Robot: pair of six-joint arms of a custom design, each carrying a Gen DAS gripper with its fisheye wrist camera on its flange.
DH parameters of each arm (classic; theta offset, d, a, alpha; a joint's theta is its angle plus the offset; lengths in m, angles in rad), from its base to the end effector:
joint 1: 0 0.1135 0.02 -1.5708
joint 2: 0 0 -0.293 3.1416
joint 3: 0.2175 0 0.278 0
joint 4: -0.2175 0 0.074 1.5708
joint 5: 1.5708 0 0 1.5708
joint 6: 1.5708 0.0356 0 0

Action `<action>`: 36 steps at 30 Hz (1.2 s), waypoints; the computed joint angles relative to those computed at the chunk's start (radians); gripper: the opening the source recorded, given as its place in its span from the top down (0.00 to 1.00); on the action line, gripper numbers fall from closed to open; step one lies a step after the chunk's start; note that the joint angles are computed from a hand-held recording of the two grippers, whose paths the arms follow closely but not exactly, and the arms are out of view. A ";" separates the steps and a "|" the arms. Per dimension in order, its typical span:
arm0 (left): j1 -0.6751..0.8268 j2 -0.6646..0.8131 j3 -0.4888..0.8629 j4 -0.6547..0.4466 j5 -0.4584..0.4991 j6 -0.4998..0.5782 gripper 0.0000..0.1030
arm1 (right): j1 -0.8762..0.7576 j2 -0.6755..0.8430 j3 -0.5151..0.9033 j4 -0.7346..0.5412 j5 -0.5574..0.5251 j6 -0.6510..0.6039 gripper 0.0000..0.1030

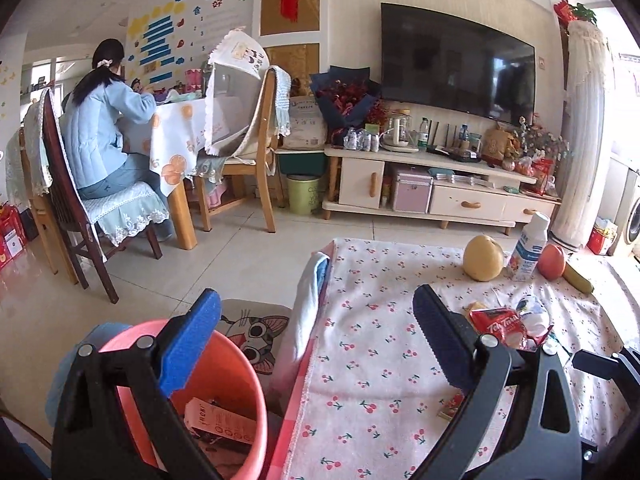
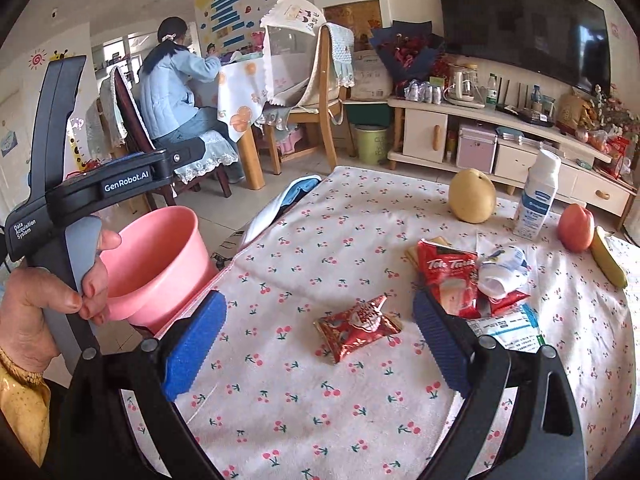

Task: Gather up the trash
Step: 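Move both open tools back over the trash on the table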

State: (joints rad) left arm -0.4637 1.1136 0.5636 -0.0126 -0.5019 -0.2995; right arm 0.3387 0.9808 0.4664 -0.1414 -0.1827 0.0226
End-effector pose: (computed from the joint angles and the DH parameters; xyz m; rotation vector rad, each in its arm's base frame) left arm 0.2245 -0.0931 0.2295 -0.1201 2.0545 0.0662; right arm 0.1952 0.0756 0.2092 -0.4526 2.1976 0.4002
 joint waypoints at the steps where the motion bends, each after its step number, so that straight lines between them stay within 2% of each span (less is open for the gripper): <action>1: -0.016 0.012 0.004 0.004 0.000 -0.006 0.06 | -0.022 -0.004 -0.005 -0.001 -0.012 -0.005 0.09; 5: -0.081 0.047 0.012 0.043 -0.041 -0.025 0.06 | -0.141 -0.028 -0.030 -0.007 -0.093 -0.031 0.09; 19: -0.217 0.263 0.122 0.067 -0.044 -0.039 0.06 | -0.515 0.002 -0.007 -0.048 -0.336 -0.125 0.08; 28: -0.277 0.402 0.215 0.071 -0.040 -0.063 0.06 | -0.646 0.077 0.034 -0.073 -0.404 -0.195 0.08; 36: -0.311 0.512 0.288 0.069 0.032 -0.083 0.06 | -0.772 0.179 0.103 -0.084 -0.467 -0.239 0.08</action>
State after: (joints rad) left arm -0.7749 1.6257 0.8515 0.0565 -0.4703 -0.3824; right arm -0.4335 1.1600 0.5691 -0.2257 -0.6494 -0.2163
